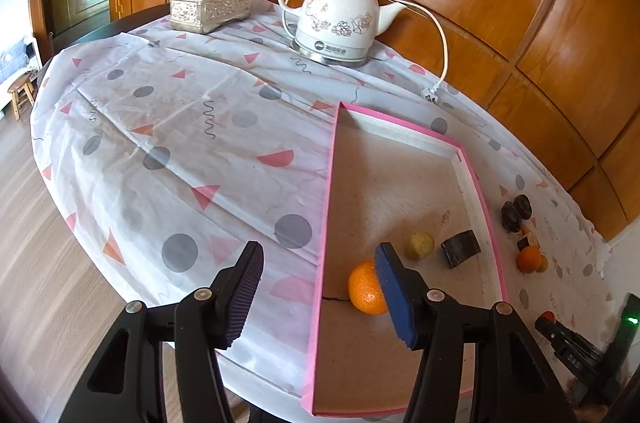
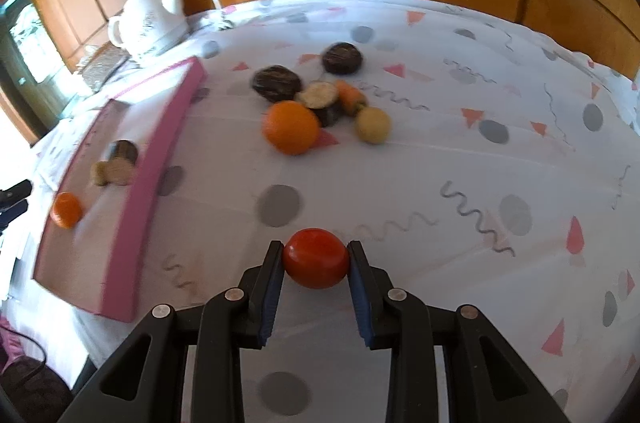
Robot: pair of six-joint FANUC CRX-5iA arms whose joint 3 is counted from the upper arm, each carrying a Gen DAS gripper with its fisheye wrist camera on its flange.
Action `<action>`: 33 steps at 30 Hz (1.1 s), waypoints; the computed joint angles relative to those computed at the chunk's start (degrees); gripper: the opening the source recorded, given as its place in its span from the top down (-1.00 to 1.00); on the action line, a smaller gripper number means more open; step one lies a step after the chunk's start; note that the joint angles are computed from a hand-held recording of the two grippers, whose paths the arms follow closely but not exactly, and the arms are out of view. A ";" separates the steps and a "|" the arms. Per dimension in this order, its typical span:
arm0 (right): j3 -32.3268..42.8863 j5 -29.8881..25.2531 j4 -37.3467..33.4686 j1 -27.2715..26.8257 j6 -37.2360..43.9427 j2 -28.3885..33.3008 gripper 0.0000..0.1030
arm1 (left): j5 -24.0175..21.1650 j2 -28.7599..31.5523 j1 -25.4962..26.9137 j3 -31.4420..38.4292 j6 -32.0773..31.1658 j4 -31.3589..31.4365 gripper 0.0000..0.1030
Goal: Organize fruits
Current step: 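Carry the red tomato with the right gripper into the tray and release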
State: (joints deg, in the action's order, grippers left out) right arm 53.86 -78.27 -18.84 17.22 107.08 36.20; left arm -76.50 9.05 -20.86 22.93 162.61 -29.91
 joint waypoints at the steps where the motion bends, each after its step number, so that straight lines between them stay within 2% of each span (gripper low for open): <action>1: 0.08 -0.26 -0.90 0.02 0.64 -0.31 0.39 | -0.04 -0.04 -0.03 -0.05 0.16 -0.08 -0.16; 5: 2.41 -3.14 -6.36 -0.34 2.90 -0.63 0.39 | 0.04 -0.23 0.07 -0.36 0.37 0.04 -0.16; 16: 2.23 -7.61 -11.74 3.13 12.33 -2.84 0.39 | 0.10 -1.04 0.34 -1.51 1.93 -0.40 -0.16; 24: 1.17 -7.97 -9.95 6.98 18.07 -3.34 0.39 | 0.30 -1.35 0.82 -2.25 2.18 0.17 -0.16; 33: -0.70 -5.87 -4.18 10.28 18.25 -2.33 0.38 | 0.20 -1.33 1.27 -2.83 2.14 0.64 -0.16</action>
